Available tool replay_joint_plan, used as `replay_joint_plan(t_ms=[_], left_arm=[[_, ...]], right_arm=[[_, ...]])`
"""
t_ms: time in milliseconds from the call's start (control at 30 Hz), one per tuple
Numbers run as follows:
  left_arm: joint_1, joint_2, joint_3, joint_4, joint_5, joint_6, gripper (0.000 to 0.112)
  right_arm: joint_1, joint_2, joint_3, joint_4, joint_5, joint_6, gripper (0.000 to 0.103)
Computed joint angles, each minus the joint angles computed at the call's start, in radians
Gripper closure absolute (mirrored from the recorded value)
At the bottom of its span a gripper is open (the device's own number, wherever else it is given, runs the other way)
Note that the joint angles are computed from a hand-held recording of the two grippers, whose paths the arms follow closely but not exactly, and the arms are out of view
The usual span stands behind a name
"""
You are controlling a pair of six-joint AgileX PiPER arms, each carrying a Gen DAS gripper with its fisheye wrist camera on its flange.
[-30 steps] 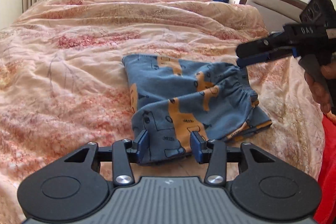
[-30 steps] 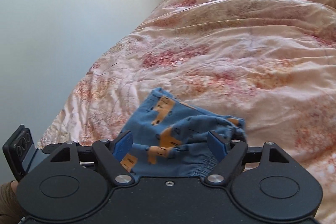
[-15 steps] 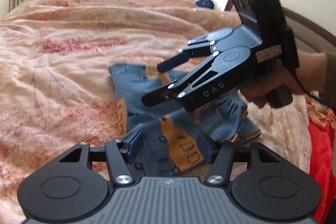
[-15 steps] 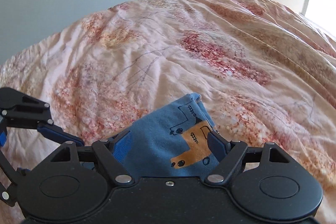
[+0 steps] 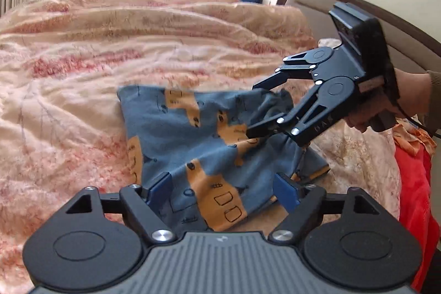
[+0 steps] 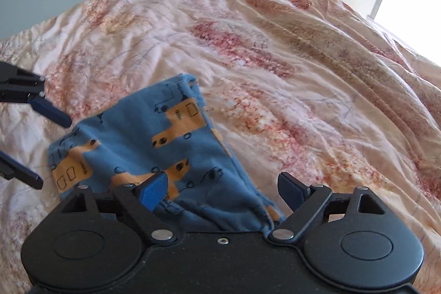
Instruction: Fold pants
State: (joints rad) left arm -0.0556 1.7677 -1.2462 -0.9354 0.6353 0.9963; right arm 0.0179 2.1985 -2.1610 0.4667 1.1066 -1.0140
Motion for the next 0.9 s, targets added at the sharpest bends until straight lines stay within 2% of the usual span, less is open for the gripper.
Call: replay_joint_plan(t_ms=[33,67,100,167,233,267,300,367,500,567,667,700,800,867,900], left_arm=[[-0.018,0.011,-0.009,0.088,-0.010,-0.058,0.029],[-0.038,-0.001,0.009,0.153,-0.041,-0.075,0.029],[-0.048,-0.022,0.038,0.183,-0.066,-0.067,0.029],[-0.044,-0.047,0.062,0.200,-0.061,-0.070,0.026],[-0.019,-0.064,0.077,0.118,-0.052,-0.031,0.022],[-0.004,-0.066,0.077,0.065,-0.049,-0.012,0.011],[-0.002,-0.065,0.069,0.053,-0.061,-0.030,0.010],[-0.019,-0.048,0.018,0.147,-0.089,-0.174,0.010],[-0.041,0.006,-0.091,0.316,-0.092,-0.374,0.010],[-0.047,0.029,-0.127,0.361,-0.090,-0.427,0.010],[-0.059,0.070,-0.187,0.420,-0.074,-0.485,0.010],[-0.068,0.090,-0.211,0.452,-0.071,-0.515,0.010],[-0.081,0.166,-0.293,0.528,-0.014,-0.590,0.010],[-0.079,0.196,-0.307,0.570,0.006,-0.601,0.009],[-0.070,0.190,-0.283,0.559,-0.010,-0.571,0.009]], right_arm=[[0.011,-0.019,0.046,-0.033,-0.003,-0.019,0.015],[0.009,-0.056,0.126,-0.044,-0.046,-0.055,0.015],[-0.002,-0.081,0.177,-0.051,-0.074,-0.069,0.013],[-0.054,-0.131,0.256,-0.045,-0.098,-0.036,0.013],[-0.124,-0.209,0.365,0.071,-0.127,-0.051,0.011],[-0.150,-0.251,0.424,0.123,-0.151,-0.054,0.008],[-0.171,-0.278,0.465,0.178,-0.155,-0.056,0.000],[-0.210,-0.305,0.518,0.294,-0.129,-0.044,0.001],[-0.230,-0.305,0.557,0.392,-0.090,0.041,0.001],[-0.226,-0.304,0.571,0.403,-0.109,0.082,0.001],[-0.225,-0.270,0.548,0.437,-0.091,0.185,0.001],[-0.218,-0.253,0.526,0.432,-0.089,0.228,0.001],[-0.173,-0.232,0.508,0.362,-0.174,0.343,0.001],[-0.157,-0.181,0.457,0.287,-0.135,0.396,0.001],[-0.152,-0.177,0.459,0.256,-0.134,0.396,0.001]])
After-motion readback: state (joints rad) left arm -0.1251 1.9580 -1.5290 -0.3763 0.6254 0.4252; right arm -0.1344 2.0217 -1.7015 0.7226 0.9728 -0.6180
